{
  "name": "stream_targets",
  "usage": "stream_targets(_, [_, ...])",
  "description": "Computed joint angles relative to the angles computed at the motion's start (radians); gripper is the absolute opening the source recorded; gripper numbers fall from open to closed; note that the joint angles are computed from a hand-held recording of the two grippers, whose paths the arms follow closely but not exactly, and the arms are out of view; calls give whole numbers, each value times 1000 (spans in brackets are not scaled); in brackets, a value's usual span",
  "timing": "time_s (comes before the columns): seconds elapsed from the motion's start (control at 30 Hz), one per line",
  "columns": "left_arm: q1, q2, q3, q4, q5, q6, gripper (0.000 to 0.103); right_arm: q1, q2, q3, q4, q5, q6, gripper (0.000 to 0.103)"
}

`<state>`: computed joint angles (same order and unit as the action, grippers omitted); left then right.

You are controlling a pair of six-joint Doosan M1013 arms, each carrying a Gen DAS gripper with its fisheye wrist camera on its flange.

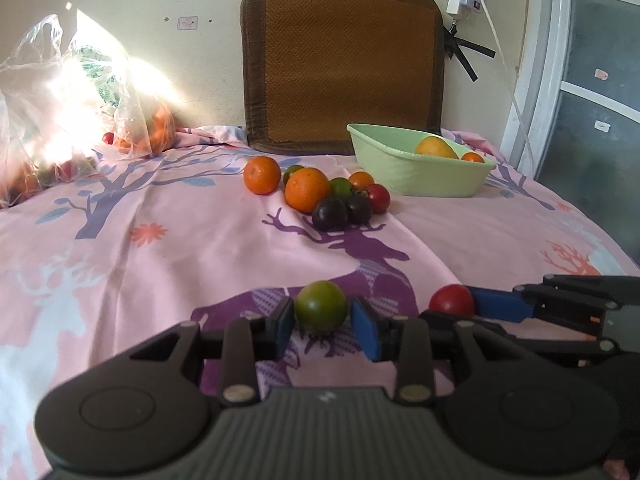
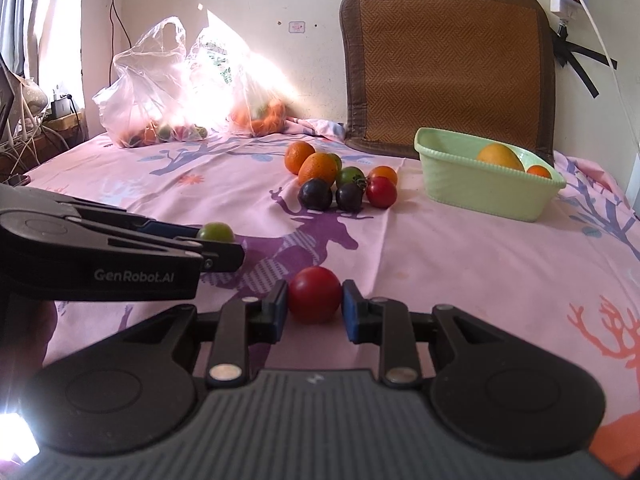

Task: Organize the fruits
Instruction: 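Carry both tomatoes to the green basket and release them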

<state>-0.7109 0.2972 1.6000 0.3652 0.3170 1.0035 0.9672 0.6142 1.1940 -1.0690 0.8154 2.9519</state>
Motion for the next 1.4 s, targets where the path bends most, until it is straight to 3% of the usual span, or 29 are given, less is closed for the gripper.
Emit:
stream_targets(0.67, [-1, -1, 3, 4, -2, -9, 34, 3, -1, 3, -8, -6, -2, 35])
stream_targets(0.97, [3, 3, -5, -76, -4, 83, 42, -5, 2, -7, 28, -21, -44, 37])
stream_targets(1.03, [7, 5, -8, -110, -5, 110, 40, -9, 2, -10, 43, -27, -49, 37])
stream_targets(1.1, [9, 4, -8, -120, -4, 114, 29, -10, 0, -6, 47, -34, -44, 36])
stream_targets(1.17, [17, 4, -11, -210, -4, 189, 29, -9, -3, -1, 36, -35, -25, 31])
stream_targets(1.27, [33, 10, -38, -391, 0, 353, 29, -16, -18, 24, -4, -60, 46, 31])
stream_targets(1.4, [42, 51, -146, -521, 10, 509, 29, -47, -38, 44, -116, -59, 177, 31])
